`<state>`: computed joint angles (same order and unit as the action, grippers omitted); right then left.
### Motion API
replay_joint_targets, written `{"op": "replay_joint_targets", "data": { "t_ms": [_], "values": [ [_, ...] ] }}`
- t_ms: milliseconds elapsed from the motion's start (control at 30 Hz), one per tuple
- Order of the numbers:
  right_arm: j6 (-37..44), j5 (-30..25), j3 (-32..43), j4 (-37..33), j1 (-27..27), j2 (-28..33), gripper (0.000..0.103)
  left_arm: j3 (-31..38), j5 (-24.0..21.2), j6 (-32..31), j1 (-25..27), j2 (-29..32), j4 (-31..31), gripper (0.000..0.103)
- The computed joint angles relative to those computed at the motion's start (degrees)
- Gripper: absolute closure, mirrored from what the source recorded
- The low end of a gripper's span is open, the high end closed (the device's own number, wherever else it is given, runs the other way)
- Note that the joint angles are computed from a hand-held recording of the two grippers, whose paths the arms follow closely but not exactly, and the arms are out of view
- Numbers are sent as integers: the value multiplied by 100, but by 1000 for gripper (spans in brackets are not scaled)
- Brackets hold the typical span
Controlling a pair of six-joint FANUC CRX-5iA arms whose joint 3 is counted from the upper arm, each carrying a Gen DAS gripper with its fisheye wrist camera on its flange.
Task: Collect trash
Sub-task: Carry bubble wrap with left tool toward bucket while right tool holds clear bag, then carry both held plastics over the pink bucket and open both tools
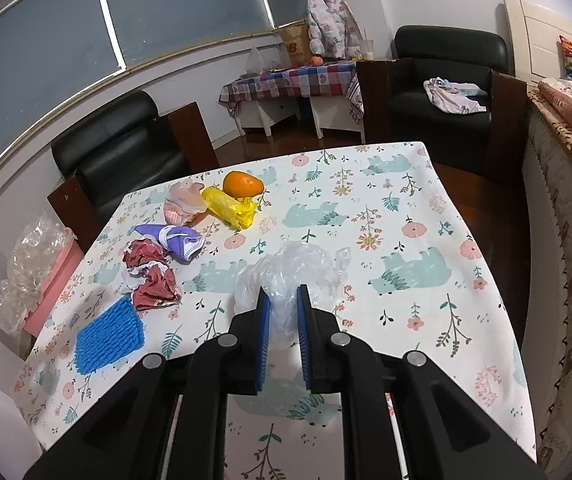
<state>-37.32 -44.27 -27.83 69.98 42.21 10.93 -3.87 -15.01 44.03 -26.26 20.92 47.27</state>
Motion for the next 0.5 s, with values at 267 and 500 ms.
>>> {"op": "replay_joint_targets", "data": {
  "t_ms": [267,500],
  "values": [
    [36,148,15,-195,-59,-18,91,-50,228,-530,154,129,772,94],
    [-125,290,-4,-238,-85,-48,91,156,289,-159,564,277,539,94]
  ]
}}
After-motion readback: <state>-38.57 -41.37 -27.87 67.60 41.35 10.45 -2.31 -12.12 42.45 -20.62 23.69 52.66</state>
